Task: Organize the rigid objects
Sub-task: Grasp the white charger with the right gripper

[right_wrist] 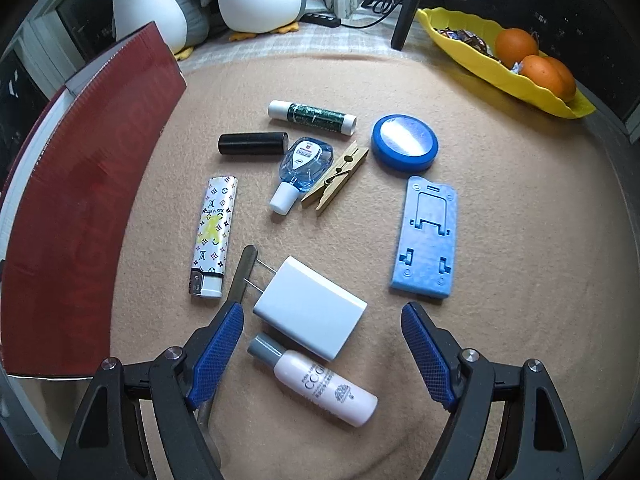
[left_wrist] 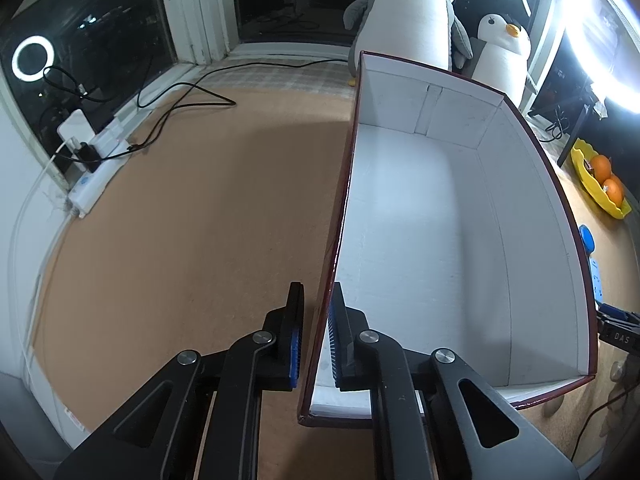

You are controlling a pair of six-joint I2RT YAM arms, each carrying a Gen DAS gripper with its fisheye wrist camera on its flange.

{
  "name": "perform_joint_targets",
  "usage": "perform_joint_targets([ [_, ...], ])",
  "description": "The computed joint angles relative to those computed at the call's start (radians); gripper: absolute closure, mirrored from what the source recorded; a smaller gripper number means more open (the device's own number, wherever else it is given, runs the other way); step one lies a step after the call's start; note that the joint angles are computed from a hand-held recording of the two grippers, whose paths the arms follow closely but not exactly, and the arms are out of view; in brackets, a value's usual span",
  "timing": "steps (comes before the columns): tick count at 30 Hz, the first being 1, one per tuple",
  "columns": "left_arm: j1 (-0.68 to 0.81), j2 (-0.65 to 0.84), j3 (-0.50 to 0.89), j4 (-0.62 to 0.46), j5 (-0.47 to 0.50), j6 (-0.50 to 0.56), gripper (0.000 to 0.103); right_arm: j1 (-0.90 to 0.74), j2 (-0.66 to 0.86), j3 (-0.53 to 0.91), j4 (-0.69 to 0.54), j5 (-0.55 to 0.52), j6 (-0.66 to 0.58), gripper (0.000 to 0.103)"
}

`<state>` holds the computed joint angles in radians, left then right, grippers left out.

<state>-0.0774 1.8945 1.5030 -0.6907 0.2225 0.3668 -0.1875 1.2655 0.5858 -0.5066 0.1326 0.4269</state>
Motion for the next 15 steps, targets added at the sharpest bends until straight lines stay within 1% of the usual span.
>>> perform_joint_targets([
  [2, 0.003, 0.001, 0.000, 0.001, 0.000, -0.001, 0.093, 0.001, 0.010, -0.001, 0.008, 0.003, -0.001, 0.029],
  [4, 0.004, 0.002, -0.003, 0.003, -0.001, -0.003, 0.093, -0.009, 0.025, 0.001, 0.017, -0.013, -0.011, 0.041],
  [7, 0.005, 0.004, -0.005, 0.003, -0.003, -0.005, 0.093, -0.023, 0.049, 0.007, 0.032, -0.023, -0.024, 0.049],
  [14, 0.005, 0.003, -0.007, 0.006, -0.004, -0.006, 0.094, -0.019, 0.057, 0.004, 0.058, -0.012, -0.036, 0.049],
  [15, 0.005, 0.003, -0.007, 0.007, -0.005, -0.006, 0.095, -0.021, 0.055, 0.002, 0.060, -0.012, -0.036, 0.049],
])
